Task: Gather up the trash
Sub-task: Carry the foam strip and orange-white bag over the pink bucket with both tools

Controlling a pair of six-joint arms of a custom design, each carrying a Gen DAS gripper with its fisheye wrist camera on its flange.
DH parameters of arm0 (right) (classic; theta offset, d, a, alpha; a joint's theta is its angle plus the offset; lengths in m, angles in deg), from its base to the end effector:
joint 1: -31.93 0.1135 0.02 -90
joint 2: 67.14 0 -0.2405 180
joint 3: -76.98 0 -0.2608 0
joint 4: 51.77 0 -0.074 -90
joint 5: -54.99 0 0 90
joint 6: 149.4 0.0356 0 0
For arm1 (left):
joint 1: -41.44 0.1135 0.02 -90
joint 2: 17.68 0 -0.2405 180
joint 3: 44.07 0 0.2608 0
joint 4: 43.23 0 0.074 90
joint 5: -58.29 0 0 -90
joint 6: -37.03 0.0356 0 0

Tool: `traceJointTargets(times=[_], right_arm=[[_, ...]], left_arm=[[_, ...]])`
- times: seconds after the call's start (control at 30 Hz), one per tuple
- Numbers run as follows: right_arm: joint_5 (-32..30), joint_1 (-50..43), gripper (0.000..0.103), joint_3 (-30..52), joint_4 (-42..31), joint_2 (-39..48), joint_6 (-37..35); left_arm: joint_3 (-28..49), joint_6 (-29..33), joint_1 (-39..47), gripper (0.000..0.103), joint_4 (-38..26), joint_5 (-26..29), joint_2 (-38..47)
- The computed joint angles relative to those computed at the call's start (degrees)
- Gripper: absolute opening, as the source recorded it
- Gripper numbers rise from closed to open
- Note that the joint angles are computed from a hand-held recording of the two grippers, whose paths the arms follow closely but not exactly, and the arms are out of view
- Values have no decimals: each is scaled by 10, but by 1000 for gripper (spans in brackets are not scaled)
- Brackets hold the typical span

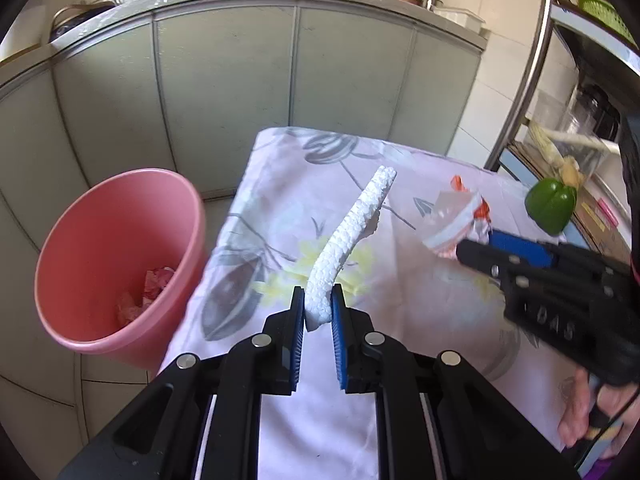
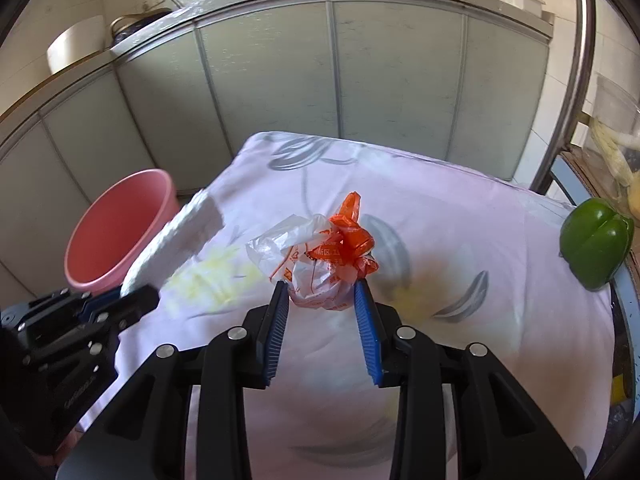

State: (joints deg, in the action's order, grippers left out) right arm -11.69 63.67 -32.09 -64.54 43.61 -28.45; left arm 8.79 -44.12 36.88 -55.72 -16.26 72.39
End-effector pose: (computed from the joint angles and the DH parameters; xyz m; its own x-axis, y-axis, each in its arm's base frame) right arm 0.3224 0.1828 0.0866 -0.7226 0.1083 -0.6827 0.1085 0.9932 0.0428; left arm 0.2964 -0.0332 0.1137 -0.7130 0.2056 -0.6703 0.3624 0.9265 -0.1012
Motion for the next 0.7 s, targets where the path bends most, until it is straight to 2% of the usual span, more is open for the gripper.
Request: traceJointTargets(times=[0.27, 0.7], right_arm=[[7, 45, 35, 49, -23, 28, -9], [-14, 76, 35, 187, -68, 114, -58]], left_arm=[[-13, -5, 44, 12, 9, 1, -31], [14, -6, 120, 12, 9, 6, -4]])
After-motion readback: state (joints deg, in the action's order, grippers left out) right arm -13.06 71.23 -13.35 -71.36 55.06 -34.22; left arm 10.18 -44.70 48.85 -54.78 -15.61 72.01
